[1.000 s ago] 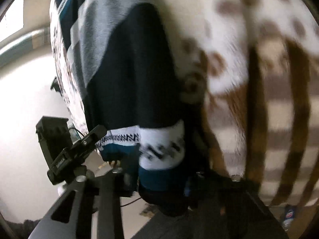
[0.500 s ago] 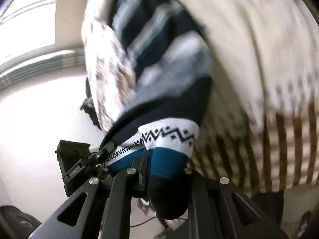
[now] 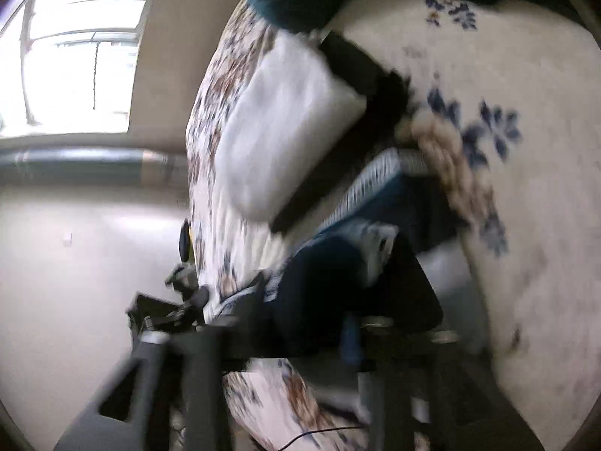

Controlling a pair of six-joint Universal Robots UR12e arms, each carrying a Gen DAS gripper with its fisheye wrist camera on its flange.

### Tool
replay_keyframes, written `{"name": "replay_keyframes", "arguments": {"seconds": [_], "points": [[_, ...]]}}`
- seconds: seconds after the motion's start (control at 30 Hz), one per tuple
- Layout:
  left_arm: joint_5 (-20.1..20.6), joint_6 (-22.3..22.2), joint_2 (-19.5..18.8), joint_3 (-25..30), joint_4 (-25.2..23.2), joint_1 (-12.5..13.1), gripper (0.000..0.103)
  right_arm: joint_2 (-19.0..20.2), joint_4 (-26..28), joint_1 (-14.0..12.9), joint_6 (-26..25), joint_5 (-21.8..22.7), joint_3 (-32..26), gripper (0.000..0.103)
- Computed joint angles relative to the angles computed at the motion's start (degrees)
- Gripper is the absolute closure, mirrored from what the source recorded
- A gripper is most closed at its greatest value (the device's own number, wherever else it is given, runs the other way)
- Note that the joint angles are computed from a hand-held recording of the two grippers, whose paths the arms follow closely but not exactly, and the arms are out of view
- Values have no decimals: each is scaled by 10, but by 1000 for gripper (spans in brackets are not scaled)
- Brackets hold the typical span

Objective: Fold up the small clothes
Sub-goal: 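Lay the folded hem onto the sweater and open both grippers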

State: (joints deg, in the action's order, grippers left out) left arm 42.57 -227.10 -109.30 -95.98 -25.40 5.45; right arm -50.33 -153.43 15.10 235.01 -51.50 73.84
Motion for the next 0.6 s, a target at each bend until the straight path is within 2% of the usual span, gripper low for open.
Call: {"name": "replay_keyframes", "arguments": {"seconds": [0.03, 0.07, 0.2, 0.27, 0.3, 0.33, 0.37, 0.4, 0.43, 0.47, 0.53, 0.57, 0.6], "points": [[16, 22, 6, -2, -15, 0, 35, 0, -12, -1, 1, -8, 2, 41], [41, 66, 14, -2, -45, -1, 35, -5, -5, 1, -14, -20, 7, 41], [128, 204, 21, 7, -158, -21, 35, -16, 116, 11, -115, -84, 7, 41], [158, 239, 5, 28, -219, -31, 35, -2, 153, 13, -119, -83, -6, 41], [158, 249, -8, 38, -234, -35, 35, 5, 157, 13, -116, -75, -10, 41], [167, 254, -14, 41, -233, -39, 39, 18, 166, 14, -117, -71, -23, 41], [181, 256, -20, 43, -213, -43, 67, 20, 169, 15, -120, -76, -23, 43], [184, 260, -21, 41, -204, -44, 91, 27, 173, 18, -129, -86, -34, 63], [185, 266, -22, 45, -207, -45, 92, 34, 200, 23, -148, -113, -53, 88], [180, 268, -20, 43, -188, -44, 92, 32, 204, 26, -150, -131, -57, 96], [187, 282, -20, 48, -172, -44, 92, 29, 183, 30, -147, -168, -59, 97], [180, 289, -30, 57, -179, -44, 92, 29, 184, 32, -151, -204, -66, 97], [181, 292, -39, 67, -195, -44, 91, 32, 190, 32, -153, -219, -73, 97]]}}
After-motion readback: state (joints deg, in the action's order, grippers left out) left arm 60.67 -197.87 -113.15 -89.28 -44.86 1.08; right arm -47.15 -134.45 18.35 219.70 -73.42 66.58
